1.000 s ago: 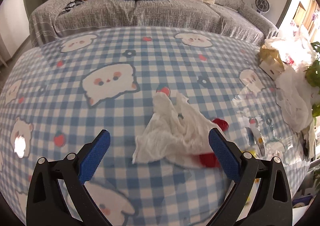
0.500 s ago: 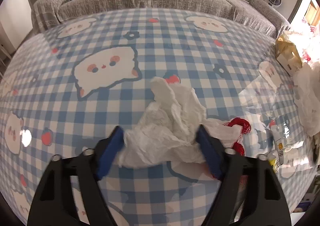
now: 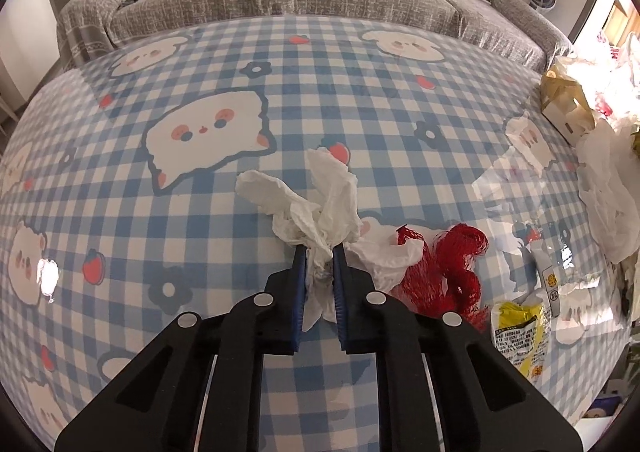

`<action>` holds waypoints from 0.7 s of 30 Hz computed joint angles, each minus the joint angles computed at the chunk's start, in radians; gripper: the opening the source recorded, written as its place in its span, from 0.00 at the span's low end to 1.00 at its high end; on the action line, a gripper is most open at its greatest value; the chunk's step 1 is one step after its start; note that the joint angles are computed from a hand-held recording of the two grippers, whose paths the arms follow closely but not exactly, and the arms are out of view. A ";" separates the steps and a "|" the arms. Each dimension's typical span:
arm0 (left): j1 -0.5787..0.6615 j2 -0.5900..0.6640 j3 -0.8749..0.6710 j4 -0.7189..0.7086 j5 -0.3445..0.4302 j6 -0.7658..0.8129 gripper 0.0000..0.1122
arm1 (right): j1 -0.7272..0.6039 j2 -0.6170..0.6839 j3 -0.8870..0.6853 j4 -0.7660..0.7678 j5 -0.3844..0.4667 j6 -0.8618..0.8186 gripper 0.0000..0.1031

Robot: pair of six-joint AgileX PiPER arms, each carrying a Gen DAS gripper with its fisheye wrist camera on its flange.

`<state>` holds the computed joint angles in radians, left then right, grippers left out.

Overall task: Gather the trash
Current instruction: 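Grasp the white tissue with the left tool while the right tool grasps the white-green medicine box, then carry the tissue and the medicine box down over the black trash bin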

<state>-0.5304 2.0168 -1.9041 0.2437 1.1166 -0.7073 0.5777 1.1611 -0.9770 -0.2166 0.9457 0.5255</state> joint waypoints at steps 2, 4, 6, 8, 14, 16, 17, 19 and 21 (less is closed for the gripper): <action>-0.002 -0.006 0.007 0.000 -0.001 0.000 0.10 | 0.005 0.009 0.000 -0.005 0.005 0.010 0.61; -0.006 -0.015 0.017 0.000 -0.004 -0.002 0.10 | 0.007 0.017 -0.004 0.005 0.012 0.007 0.61; -0.013 -0.031 0.032 0.005 -0.007 -0.003 0.10 | 0.030 0.023 -0.003 -0.032 0.018 0.045 0.61; -0.015 -0.041 0.037 0.007 -0.005 -0.004 0.10 | 0.025 0.027 0.000 -0.017 0.015 0.037 0.57; -0.021 -0.099 0.098 0.014 -0.013 -0.015 0.10 | 0.046 0.001 0.001 -0.024 0.018 0.060 0.56; -0.024 -0.117 0.116 0.018 -0.015 -0.019 0.10 | 0.061 -0.010 0.000 -0.036 0.028 0.080 0.56; -0.028 -0.135 0.133 0.023 -0.017 -0.025 0.10 | 0.063 -0.013 -0.001 -0.036 0.031 0.083 0.56; -0.033 -0.161 0.158 0.029 -0.019 -0.032 0.10 | 0.073 -0.022 -0.003 -0.042 0.041 0.094 0.56; -0.041 -0.189 0.188 0.042 -0.021 -0.047 0.10 | 0.085 -0.038 -0.003 -0.051 0.051 0.108 0.56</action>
